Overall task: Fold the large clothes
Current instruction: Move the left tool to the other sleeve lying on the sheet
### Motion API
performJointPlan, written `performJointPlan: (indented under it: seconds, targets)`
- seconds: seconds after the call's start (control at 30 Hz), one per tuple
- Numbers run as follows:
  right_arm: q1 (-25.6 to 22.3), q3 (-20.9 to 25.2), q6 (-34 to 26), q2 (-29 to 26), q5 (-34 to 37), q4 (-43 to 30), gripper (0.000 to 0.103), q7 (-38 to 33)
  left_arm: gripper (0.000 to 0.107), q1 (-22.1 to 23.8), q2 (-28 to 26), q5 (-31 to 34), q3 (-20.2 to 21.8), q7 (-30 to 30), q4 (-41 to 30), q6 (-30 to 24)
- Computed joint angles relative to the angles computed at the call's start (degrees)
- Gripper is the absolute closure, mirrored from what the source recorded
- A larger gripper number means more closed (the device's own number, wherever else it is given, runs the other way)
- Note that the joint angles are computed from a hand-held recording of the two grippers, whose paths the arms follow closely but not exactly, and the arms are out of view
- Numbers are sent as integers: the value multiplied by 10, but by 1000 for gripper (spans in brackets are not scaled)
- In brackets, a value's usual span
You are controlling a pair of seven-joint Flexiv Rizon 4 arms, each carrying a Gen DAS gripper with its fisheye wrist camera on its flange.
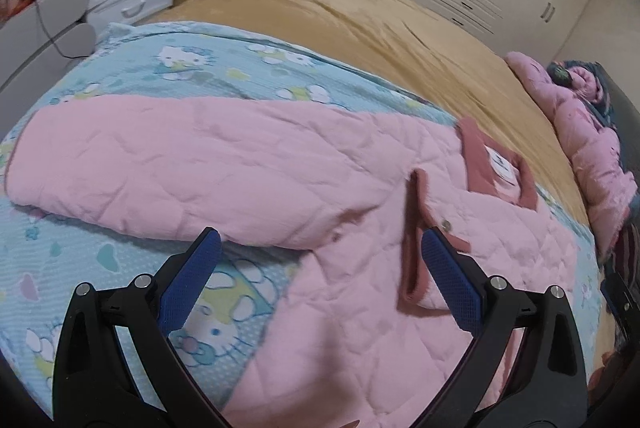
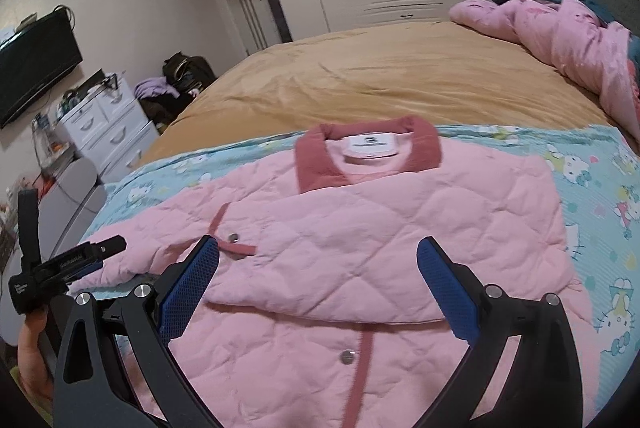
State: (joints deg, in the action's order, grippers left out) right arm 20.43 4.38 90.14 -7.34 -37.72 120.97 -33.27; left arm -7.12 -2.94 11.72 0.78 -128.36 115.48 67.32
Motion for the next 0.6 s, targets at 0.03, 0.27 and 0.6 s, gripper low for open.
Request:
performJointPlan:
  seconds: [0.03,0.27,0.6]
  targets:
    - [0,6,-5,-3,6,-6,4,-9,13,2,2,2,2,-3,1,-1]
    - [29,23,-16,-25,27,-42,4,-40,13,20,22,-7,11,-11,22,8]
    - [75,34,-33,-64,65,-96,4,-83,13,56,50,-12,17,-33,52,20]
